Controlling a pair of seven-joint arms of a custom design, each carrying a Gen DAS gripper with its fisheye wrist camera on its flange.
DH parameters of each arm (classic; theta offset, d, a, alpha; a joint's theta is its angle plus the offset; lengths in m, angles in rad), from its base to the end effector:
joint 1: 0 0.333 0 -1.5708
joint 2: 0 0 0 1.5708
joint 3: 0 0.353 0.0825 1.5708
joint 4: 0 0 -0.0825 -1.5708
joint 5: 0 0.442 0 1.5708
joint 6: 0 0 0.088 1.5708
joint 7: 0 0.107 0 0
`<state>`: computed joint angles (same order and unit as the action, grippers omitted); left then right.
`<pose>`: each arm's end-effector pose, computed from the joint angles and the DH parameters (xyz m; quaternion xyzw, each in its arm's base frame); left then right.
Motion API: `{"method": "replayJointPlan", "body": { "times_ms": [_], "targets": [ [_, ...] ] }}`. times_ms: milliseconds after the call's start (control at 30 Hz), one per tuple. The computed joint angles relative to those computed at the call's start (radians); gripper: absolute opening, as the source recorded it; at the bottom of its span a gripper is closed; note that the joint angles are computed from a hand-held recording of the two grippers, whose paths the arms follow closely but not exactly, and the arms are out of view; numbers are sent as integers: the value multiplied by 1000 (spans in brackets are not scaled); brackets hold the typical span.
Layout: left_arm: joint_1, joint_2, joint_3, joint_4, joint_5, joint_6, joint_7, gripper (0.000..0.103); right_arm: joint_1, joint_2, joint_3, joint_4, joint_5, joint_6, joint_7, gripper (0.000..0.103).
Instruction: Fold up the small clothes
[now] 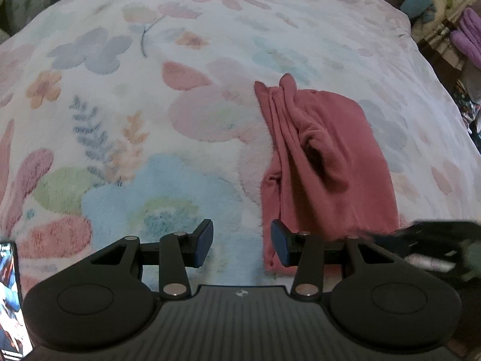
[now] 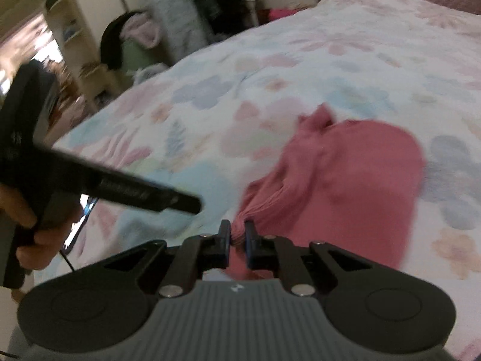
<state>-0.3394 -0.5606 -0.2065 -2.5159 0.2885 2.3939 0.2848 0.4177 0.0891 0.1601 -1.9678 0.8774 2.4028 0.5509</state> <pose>0.3825 -0.2376 0.5221 -0.8470 0.4596 -0.2241 0.1458 0.5538 0.3646 0.4759 -0.8927 0.2493 0.0525 0.3718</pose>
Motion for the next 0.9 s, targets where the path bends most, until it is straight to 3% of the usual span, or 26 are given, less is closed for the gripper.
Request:
{"method": "replayJointPlan", "body": {
  "times_ms": [200,333,400,500,600,733,800,900],
  "targets": [
    [-6,11,10,-2,-10,17,24,52,38,51,21,-19,-72,45,43,7],
    [6,33,14,1,-1,78,33,54,16,40,16,-17,-7,-4,67,17],
    [19,53,6,11,18,109,30,68,6,13,11,-32,28,8,56,25],
    [58,102,-27,49,85,140,-4,76,-7,-31,-5,-59,60,53,62,25],
    [80,176,-41,105,142,158,-15,76,-15,-53,-21,-84,50,149,126,25],
    [129,261,-76,173,270,126,-95,74,-23,-37,-36,-98,-83,257,280,27],
    [133,273,-54,164,271,138,-119,72,-37,-35,-42,-107,-82,257,304,28],
    [126,248,1,87,197,247,-120,67,-54,-32,-45,-115,-55,251,298,28]
  ]
}}
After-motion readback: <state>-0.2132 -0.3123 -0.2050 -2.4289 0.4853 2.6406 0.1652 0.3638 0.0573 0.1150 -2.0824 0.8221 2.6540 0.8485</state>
